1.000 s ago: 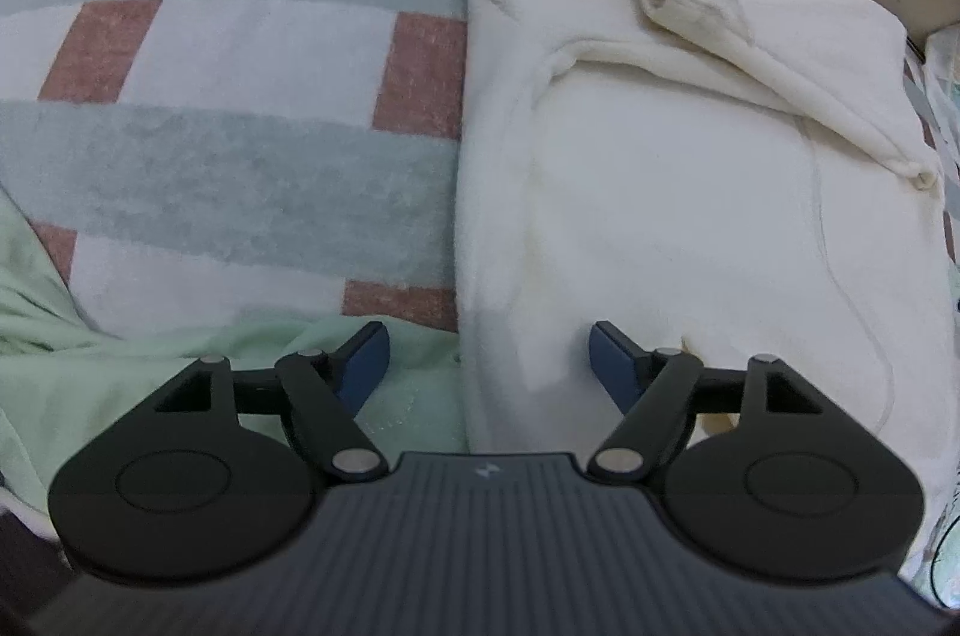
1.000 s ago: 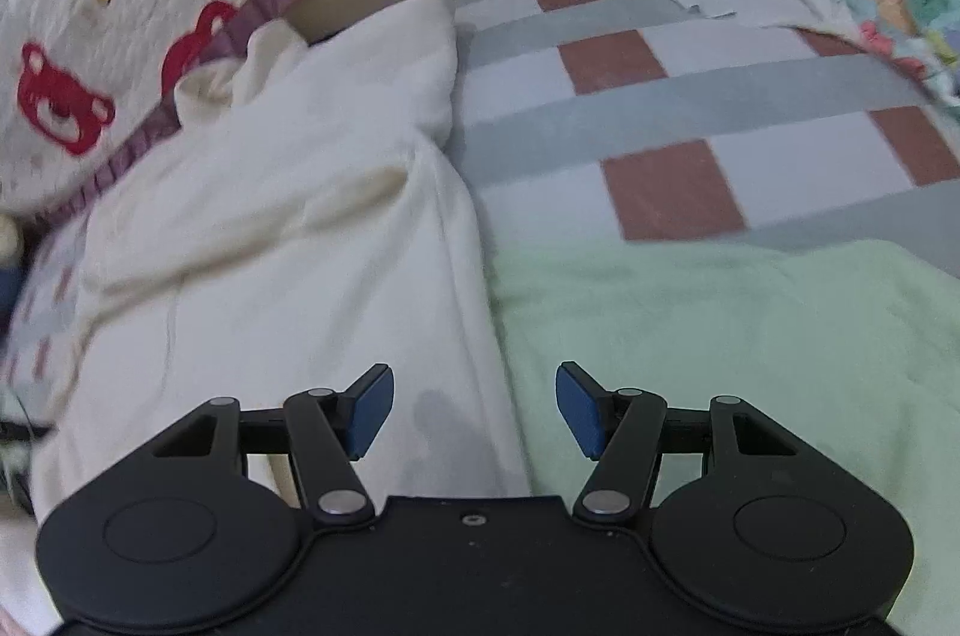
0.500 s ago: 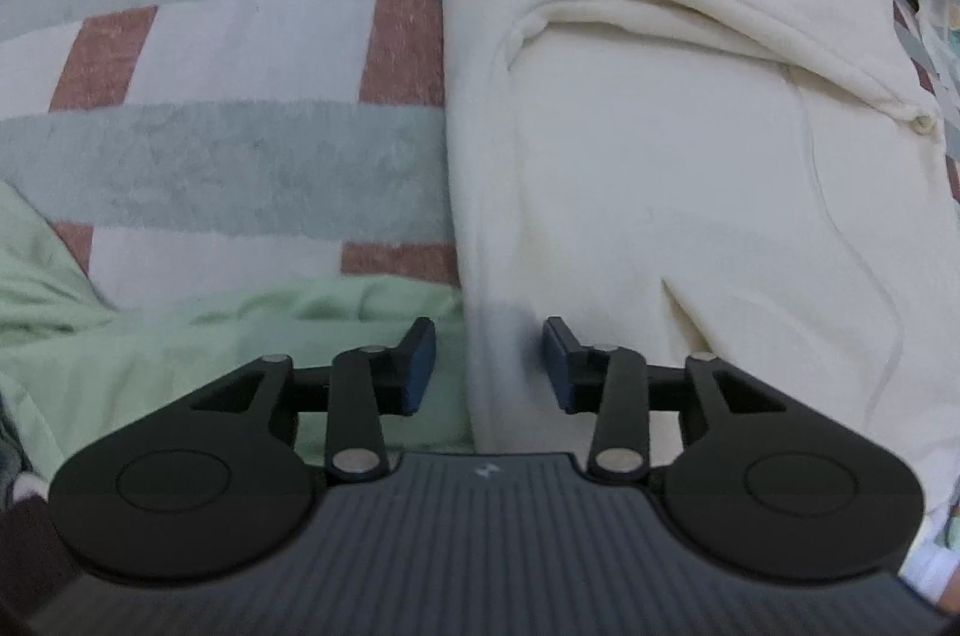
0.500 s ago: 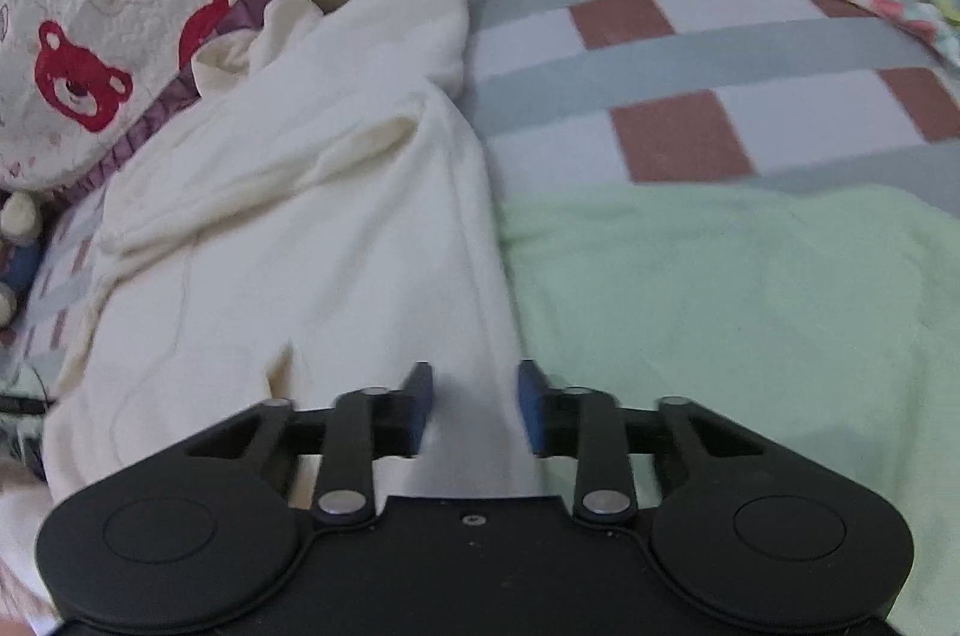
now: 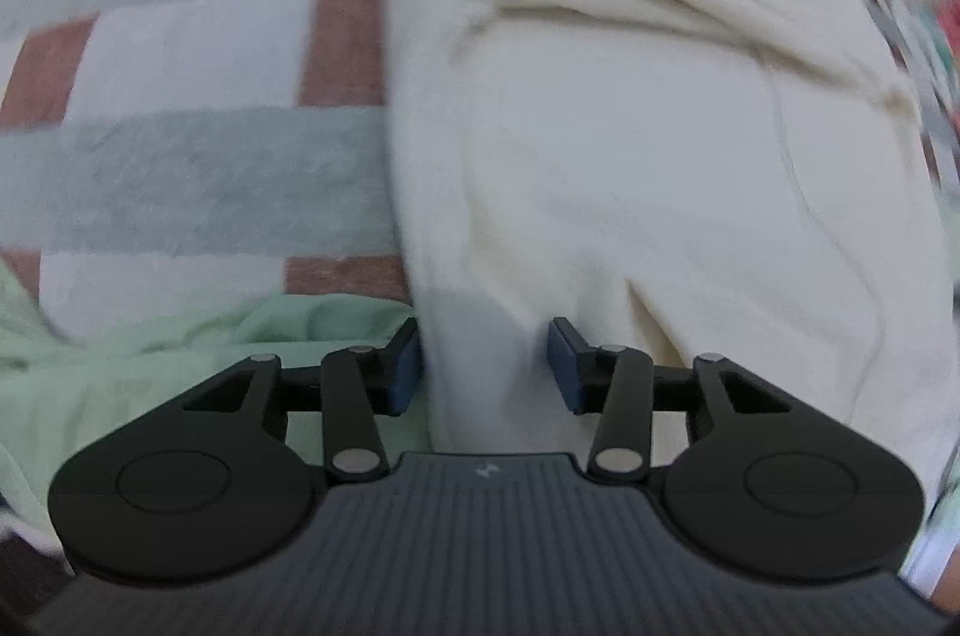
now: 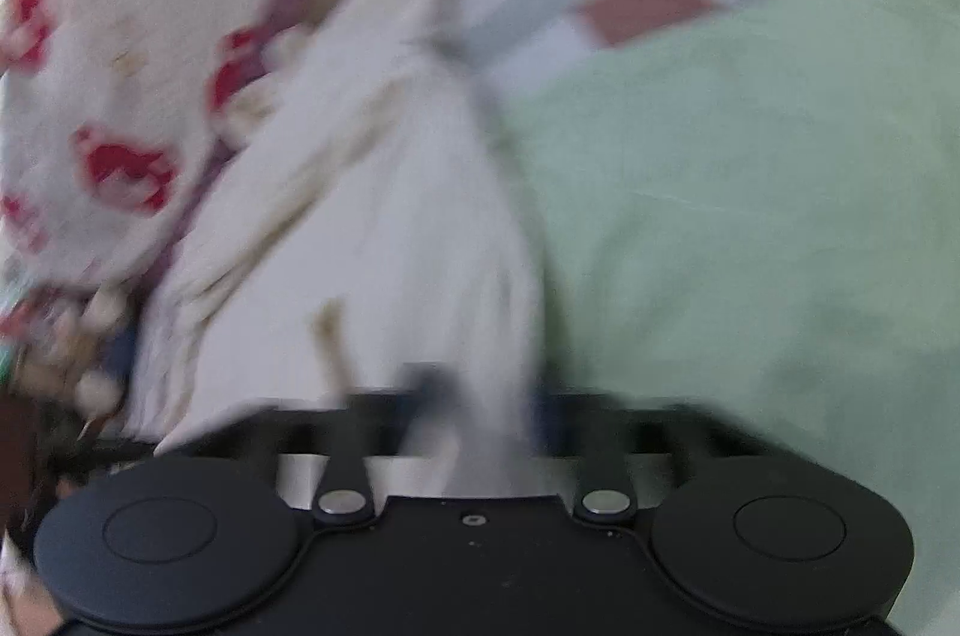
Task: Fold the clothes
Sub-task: 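Pinch the jacket hem with the left gripper while the right gripper pinches the hem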
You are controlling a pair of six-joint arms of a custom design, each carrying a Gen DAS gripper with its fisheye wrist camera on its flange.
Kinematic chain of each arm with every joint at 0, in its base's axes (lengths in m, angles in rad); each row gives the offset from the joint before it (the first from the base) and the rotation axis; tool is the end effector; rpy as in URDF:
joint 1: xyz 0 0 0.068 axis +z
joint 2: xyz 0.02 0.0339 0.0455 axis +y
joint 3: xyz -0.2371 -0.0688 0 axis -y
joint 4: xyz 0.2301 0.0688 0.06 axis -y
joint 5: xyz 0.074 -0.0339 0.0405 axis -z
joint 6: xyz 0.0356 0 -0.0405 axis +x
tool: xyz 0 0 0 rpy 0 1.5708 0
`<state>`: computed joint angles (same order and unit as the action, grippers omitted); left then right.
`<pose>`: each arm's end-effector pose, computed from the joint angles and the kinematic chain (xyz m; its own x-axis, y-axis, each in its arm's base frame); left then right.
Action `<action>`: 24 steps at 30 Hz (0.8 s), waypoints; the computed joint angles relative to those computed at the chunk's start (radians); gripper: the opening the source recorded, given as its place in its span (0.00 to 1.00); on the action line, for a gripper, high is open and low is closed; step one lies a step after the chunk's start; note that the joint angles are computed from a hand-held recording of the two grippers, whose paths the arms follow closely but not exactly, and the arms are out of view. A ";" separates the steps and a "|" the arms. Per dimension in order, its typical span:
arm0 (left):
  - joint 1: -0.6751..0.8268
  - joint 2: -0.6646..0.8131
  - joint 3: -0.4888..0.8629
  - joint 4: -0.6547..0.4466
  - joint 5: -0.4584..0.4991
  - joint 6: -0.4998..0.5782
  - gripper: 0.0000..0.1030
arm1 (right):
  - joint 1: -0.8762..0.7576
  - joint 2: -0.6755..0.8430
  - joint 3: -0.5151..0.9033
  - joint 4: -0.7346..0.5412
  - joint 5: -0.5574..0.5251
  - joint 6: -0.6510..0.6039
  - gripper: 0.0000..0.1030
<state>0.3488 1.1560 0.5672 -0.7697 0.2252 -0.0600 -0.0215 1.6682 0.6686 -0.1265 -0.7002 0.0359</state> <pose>0.1644 0.0513 0.1463 -0.8997 -0.3894 -0.1972 -0.3435 0.9104 -0.2305 0.2619 0.0173 0.0970 -0.9113 0.0470 -0.4090 -0.2281 0.7693 0.5968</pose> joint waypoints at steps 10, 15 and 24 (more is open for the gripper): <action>-0.214 -0.273 -0.058 -0.015 -0.163 0.038 0.08 | 0.143 -0.089 0.049 0.152 -0.013 0.043 0.11; -0.126 -0.274 -0.043 0.013 -0.076 0.021 0.07 | 0.206 -0.019 0.194 0.130 0.009 0.019 0.10; 0.096 -0.116 -0.009 0.284 0.277 -0.120 0.07 | 0.333 0.235 0.547 0.176 0.234 0.064 0.10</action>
